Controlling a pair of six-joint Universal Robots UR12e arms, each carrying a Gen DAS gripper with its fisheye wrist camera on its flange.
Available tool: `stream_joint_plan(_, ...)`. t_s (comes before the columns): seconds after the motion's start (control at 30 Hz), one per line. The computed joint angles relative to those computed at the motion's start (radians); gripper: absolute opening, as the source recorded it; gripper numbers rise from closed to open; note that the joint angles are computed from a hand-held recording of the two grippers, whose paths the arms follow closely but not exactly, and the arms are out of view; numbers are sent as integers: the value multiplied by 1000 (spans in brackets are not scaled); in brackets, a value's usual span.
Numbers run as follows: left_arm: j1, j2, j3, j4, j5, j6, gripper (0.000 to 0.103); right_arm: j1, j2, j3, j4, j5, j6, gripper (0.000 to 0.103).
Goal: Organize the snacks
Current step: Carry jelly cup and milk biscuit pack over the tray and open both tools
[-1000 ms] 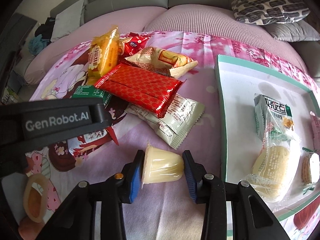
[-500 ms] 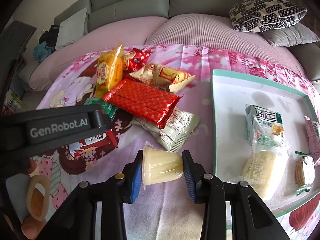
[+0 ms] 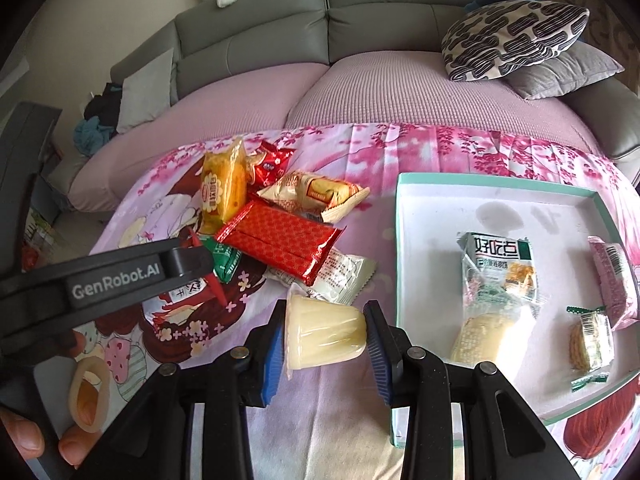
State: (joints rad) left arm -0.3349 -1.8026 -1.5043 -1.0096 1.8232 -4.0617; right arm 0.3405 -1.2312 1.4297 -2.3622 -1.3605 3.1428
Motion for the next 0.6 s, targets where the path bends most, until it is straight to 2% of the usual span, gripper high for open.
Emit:
stream_joint_plan(0.27, -9, -12, 15, 48, -11, 44, 71, -23, -7, 2, -42, -6, 31, 40)
stream_joint_plan(0.37, -23, -34, 48, 43, 14, 79, 71, -40, -11, 4, -70, -20, 62, 40)
stream_joint_plan(0.6, -43, -110, 155, 50, -14, 178, 71, -98, -19, 14, -131, -67, 157, 40)
